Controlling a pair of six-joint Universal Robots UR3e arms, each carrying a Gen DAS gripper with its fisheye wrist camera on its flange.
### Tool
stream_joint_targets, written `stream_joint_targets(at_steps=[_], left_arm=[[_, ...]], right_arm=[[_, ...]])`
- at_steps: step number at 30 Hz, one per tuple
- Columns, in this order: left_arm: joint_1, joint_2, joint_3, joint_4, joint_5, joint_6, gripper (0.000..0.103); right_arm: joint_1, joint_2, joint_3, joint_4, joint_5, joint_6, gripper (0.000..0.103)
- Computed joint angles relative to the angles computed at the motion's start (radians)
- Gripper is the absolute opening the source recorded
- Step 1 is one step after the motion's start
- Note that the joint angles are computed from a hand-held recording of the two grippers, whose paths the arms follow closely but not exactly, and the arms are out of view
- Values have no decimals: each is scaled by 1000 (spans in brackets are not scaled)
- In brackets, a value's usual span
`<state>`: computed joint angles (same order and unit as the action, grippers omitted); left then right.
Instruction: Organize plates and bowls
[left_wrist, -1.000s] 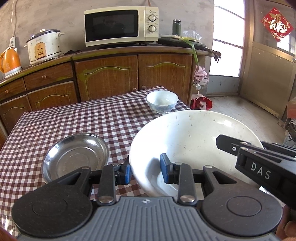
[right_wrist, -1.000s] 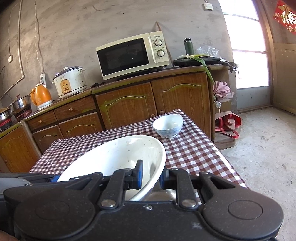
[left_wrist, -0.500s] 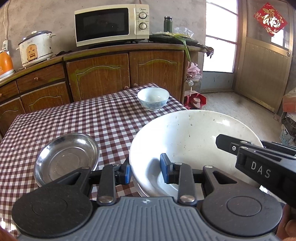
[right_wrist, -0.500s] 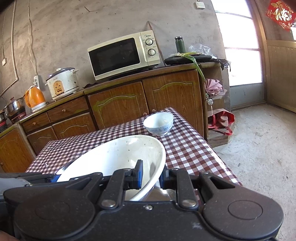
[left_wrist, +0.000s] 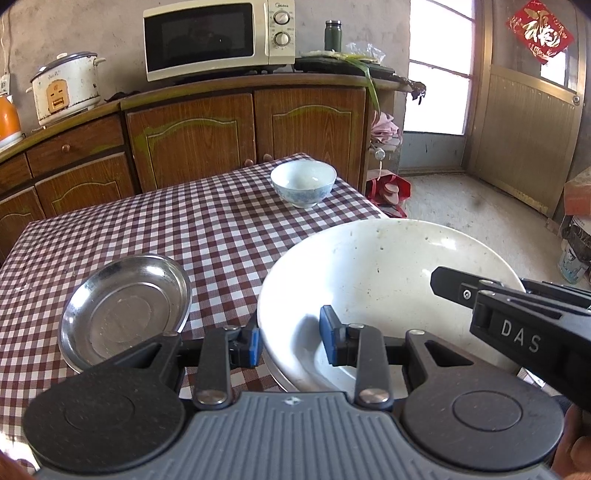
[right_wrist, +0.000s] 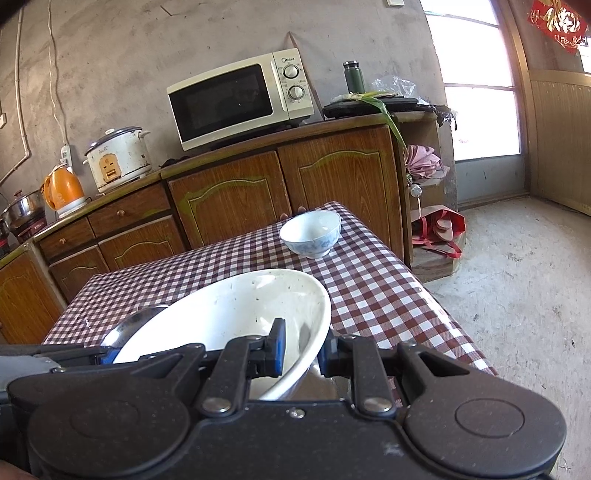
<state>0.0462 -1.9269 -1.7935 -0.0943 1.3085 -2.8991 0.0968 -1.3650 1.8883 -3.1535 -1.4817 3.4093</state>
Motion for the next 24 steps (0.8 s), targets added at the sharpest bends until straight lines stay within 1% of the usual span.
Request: stream_joint_targets(at_steps=[15, 24], left_arm=[[-15, -50, 19, -50, 28, 29, 32], [-17, -74, 34, -75, 34, 34, 33]], right_arm=[[-26, 45, 18, 26, 41, 6, 23], [-27, 67, 26, 37, 45, 11, 23]])
